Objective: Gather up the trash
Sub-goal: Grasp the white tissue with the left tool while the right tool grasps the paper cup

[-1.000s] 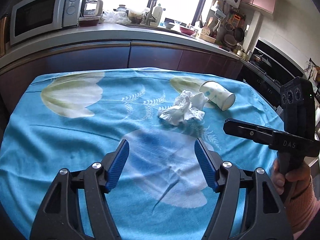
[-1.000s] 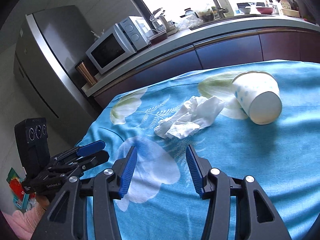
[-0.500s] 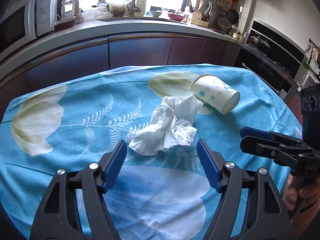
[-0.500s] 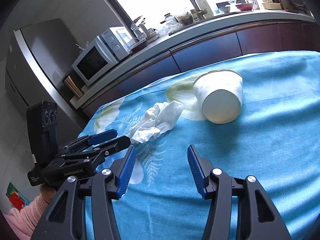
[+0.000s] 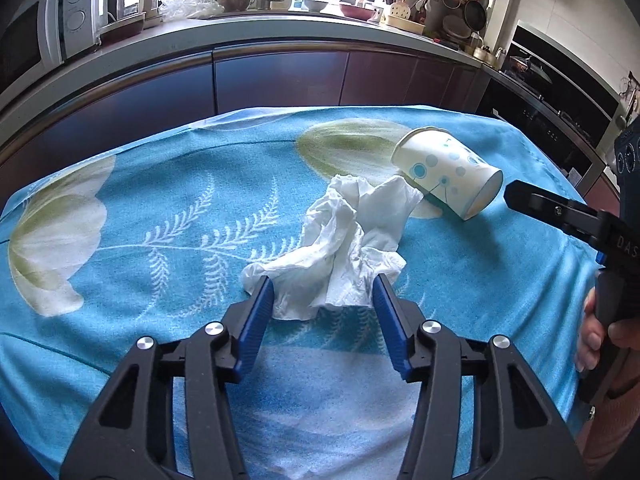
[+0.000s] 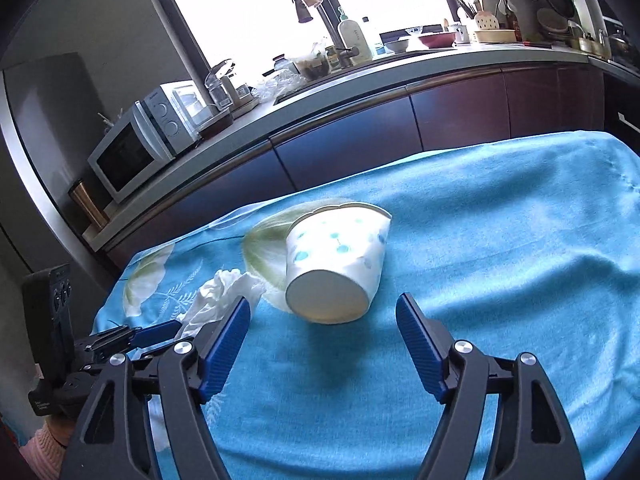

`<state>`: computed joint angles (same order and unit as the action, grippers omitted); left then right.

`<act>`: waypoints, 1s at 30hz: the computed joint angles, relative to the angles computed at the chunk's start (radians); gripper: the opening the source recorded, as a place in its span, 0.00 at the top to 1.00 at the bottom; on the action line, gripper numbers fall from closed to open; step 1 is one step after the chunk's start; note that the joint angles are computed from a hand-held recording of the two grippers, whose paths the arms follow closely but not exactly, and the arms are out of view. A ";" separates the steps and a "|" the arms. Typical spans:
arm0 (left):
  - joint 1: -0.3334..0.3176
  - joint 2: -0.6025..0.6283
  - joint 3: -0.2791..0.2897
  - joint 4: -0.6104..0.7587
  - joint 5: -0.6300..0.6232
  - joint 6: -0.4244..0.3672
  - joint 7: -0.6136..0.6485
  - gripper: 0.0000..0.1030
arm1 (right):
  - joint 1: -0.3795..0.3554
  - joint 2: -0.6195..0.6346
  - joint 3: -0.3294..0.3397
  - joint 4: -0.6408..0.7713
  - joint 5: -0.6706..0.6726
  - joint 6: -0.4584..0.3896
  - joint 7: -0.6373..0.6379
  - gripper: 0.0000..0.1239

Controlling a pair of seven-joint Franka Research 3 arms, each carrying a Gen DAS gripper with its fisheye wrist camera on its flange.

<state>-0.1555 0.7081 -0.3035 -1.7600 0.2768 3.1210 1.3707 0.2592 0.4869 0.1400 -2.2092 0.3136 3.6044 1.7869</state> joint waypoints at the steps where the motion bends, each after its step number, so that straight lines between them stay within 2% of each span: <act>1: -0.003 0.000 0.004 0.001 0.001 -0.003 -0.001 0.59 | 0.014 0.006 -0.013 0.014 0.014 -0.013 -0.010 0.40; 5: -0.038 -0.005 0.046 0.002 0.011 -0.003 -0.021 0.70 | 0.044 0.035 -0.042 0.074 0.045 -0.058 -0.045 0.40; 9: -0.011 -0.008 0.025 -0.009 0.006 0.001 -0.024 0.84 | 0.074 0.054 -0.066 0.112 0.085 -0.092 -0.078 0.40; 12: 0.016 -0.010 -0.001 -0.020 0.002 0.007 -0.015 0.90 | 0.095 0.063 -0.082 0.129 0.118 -0.106 -0.097 0.46; 15: 0.013 -0.024 0.006 -0.045 0.007 0.026 -0.018 0.93 | 0.090 0.066 -0.079 0.138 0.133 -0.127 -0.101 0.53; 19: 0.026 -0.043 -0.005 -0.083 0.013 0.052 -0.023 0.94 | 0.032 0.066 -0.027 0.125 0.107 -0.105 -0.075 0.53; 22: 0.028 -0.064 0.000 -0.120 0.018 0.077 -0.036 0.94 | 0.037 0.063 -0.031 0.117 0.107 -0.090 -0.069 0.53; 24: 0.054 -0.075 -0.020 -0.148 0.021 0.095 -0.042 0.94 | 0.039 0.058 -0.029 0.108 0.102 -0.075 -0.069 0.54; 30: 0.103 -0.130 -0.043 -0.247 0.044 0.162 -0.079 0.94 | -0.071 0.041 0.081 0.056 -0.037 -0.015 0.012 0.54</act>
